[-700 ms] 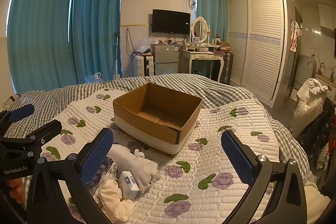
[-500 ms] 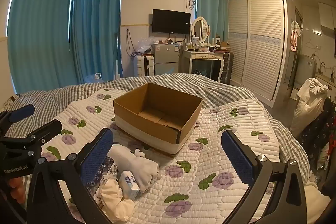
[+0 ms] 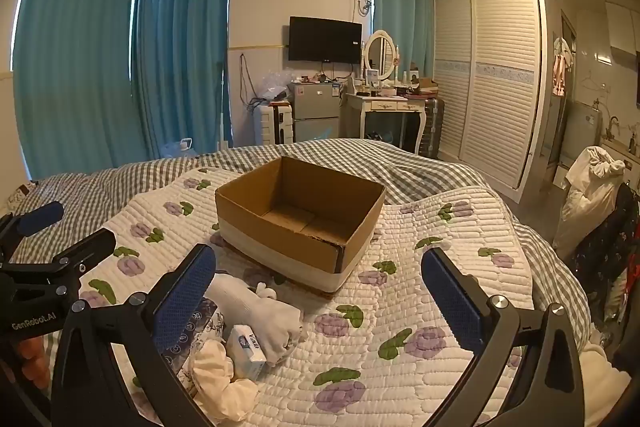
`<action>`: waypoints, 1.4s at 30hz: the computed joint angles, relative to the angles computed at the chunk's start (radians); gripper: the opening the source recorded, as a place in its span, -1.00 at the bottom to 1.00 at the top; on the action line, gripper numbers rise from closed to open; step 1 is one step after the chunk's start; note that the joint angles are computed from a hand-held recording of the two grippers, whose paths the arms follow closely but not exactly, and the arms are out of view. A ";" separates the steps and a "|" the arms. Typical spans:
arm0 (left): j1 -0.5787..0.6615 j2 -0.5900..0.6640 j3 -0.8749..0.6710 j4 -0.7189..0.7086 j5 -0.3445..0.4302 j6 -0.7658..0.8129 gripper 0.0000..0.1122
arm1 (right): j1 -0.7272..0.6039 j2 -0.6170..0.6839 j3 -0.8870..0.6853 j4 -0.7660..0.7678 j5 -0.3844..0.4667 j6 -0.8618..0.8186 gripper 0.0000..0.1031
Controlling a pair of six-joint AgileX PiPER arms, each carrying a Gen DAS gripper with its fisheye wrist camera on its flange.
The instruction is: Organize soft objects
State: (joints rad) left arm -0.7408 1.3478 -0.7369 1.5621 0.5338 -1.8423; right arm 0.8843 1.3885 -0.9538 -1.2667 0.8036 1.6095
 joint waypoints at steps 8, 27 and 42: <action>0.008 0.006 0.009 0.033 -0.012 -0.033 0.75 | -0.011 0.012 -0.020 0.018 -0.007 -0.019 1.00; -0.012 0.004 0.014 0.032 0.005 -0.038 0.76 | -0.010 0.016 -0.018 0.017 -0.009 -0.014 1.00; -0.018 0.005 0.018 0.037 0.009 -0.046 0.76 | -0.010 0.020 -0.015 0.010 -0.014 -0.005 1.00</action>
